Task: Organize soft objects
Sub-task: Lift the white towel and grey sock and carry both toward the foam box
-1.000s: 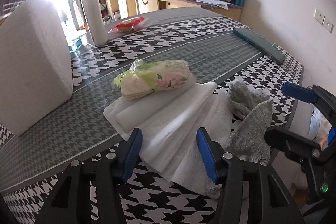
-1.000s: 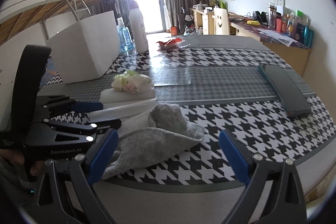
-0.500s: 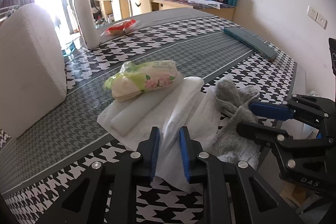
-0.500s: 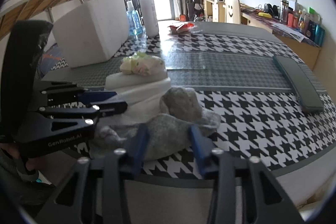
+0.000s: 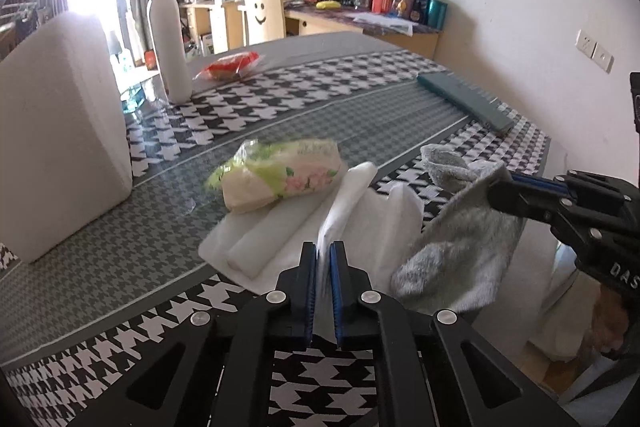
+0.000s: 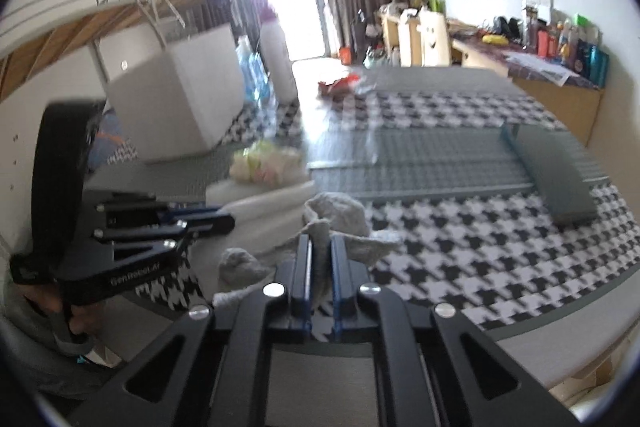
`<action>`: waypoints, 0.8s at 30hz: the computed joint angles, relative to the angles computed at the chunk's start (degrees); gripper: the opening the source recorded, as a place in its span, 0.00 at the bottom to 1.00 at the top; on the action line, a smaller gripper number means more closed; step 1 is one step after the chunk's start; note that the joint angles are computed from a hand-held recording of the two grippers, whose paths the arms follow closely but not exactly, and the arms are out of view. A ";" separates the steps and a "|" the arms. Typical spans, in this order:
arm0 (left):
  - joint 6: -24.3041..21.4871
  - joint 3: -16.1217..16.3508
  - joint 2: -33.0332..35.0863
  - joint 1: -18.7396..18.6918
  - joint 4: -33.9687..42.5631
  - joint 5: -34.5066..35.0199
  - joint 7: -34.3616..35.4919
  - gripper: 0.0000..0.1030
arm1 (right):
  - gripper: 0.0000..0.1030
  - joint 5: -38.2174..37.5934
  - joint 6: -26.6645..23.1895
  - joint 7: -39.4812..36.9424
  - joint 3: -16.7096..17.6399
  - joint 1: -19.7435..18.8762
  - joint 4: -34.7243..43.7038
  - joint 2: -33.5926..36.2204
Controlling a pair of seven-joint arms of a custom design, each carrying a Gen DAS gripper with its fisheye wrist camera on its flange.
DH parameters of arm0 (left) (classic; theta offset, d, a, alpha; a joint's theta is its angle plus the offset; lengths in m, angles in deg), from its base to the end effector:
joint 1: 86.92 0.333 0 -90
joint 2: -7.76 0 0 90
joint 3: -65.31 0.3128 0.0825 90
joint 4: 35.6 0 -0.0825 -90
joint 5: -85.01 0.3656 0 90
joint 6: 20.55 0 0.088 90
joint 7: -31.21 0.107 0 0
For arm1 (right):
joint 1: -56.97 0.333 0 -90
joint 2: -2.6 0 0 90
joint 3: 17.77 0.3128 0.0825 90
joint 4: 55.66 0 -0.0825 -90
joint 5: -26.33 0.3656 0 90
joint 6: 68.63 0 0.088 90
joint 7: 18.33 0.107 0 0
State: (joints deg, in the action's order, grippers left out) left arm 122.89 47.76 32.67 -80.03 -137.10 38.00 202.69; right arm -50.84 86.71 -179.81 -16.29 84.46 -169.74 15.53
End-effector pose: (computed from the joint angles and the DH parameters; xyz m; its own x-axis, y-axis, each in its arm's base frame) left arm 0.6565 -0.0961 0.3640 -0.8294 -0.5537 0.0746 -0.4509 0.5845 -0.6745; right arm 0.5118 0.3219 0.3911 -0.1686 -0.9715 -0.1665 -0.6008 0.2351 -0.7640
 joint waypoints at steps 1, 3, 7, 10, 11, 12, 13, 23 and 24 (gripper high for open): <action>-0.52 0.00 -0.07 0.16 0.11 0.00 -0.11 0.07 | 0.11 -0.26 -0.32 0.27 -0.07 0.07 -0.01 -0.23; -1.33 0.03 -0.14 0.45 0.35 -0.26 -0.19 0.06 | 0.11 -0.88 -1.60 0.87 -0.03 0.24 -0.02 -0.65; -2.55 -0.07 -0.63 1.27 0.75 -2.25 0.72 0.05 | 0.11 -2.67 -3.07 2.90 0.41 0.10 -0.26 -1.49; -3.75 0.05 -1.38 1.61 0.80 -3.64 1.67 0.05 | 0.11 -3.42 -3.61 4.38 0.62 -0.33 -0.48 -1.92; -3.96 0.11 -1.69 1.62 0.71 -4.15 2.08 0.05 | 0.11 -3.34 -3.80 4.54 0.75 -0.45 -0.47 -1.95; -4.43 0.17 -1.95 1.70 0.86 -4.78 2.39 0.05 | 0.11 -3.20 -4.07 4.43 0.84 -0.58 -0.28 -1.86; -5.00 0.32 -2.13 1.74 1.05 -5.27 2.54 0.05 | 0.11 -3.12 -4.45 4.42 0.95 -0.57 -0.11 -1.74; -8.63 1.74 -4.28 1.68 1.88 -10.53 5.07 0.05 | 0.11 -4.38 -8.22 5.27 1.62 0.07 1.06 -2.07; -8.76 1.91 -4.50 1.59 1.77 -10.93 5.23 0.05 | 0.11 -4.04 -9.00 4.86 1.75 0.19 1.32 -2.04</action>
State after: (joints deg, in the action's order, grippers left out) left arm 114.13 49.67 28.16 -78.44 -135.33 27.08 207.92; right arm -54.88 77.71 -174.95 -14.54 84.64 -168.41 13.50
